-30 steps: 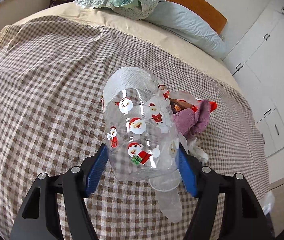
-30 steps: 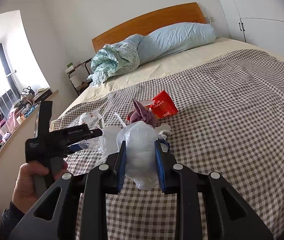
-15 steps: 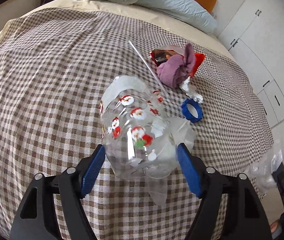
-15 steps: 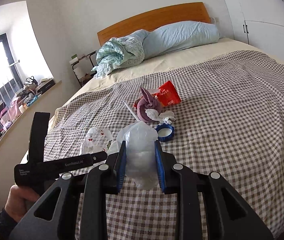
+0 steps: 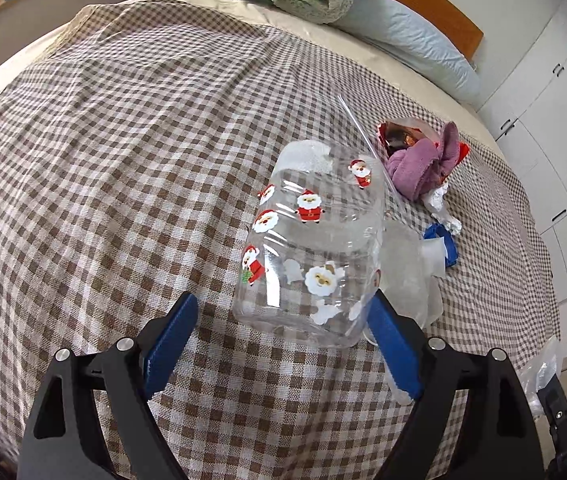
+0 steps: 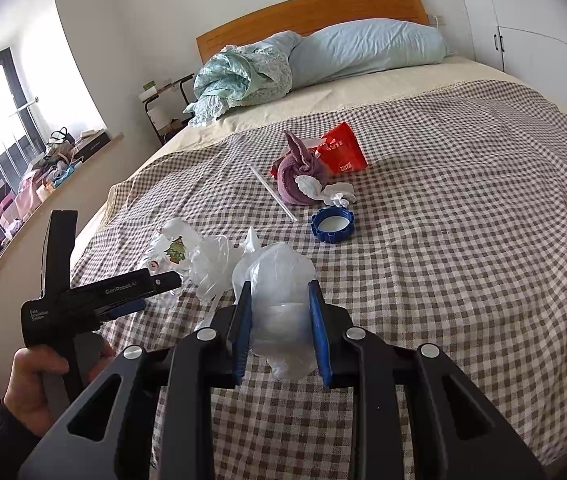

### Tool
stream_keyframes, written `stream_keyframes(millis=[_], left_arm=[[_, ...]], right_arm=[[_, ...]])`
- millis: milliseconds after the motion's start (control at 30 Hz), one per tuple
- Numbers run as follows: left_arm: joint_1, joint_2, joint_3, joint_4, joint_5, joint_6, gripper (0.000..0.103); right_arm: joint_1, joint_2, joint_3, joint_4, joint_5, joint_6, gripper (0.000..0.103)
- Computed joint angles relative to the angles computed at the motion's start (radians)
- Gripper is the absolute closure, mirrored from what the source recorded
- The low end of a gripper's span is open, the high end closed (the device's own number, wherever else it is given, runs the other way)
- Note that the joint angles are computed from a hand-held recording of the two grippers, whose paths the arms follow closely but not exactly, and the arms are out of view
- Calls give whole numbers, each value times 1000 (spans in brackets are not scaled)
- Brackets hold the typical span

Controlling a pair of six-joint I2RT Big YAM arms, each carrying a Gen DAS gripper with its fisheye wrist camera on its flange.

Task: Collect trash
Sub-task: 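Lift the plastic wrap and Santa-printed container off the bed with both tools, then carry wrap and container over the green trash bag and open both tools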

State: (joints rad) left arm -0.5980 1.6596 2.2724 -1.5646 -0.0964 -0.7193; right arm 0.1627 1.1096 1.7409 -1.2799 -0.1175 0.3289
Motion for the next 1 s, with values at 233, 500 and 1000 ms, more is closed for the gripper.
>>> stream_keyframes(millis=[233,500,1000], left_arm=[[-4,-15,-31,16,-24,60,21],[-20,-53,-46,148,-6,142,47],[-392,-33,305,-37,-315,187,47]], right_arm=[[-1,7,10,-1,-12,-4,76],[-2,2,21,6,-28,9,76],[-370,-58,382,-251,-462,-139,76]])
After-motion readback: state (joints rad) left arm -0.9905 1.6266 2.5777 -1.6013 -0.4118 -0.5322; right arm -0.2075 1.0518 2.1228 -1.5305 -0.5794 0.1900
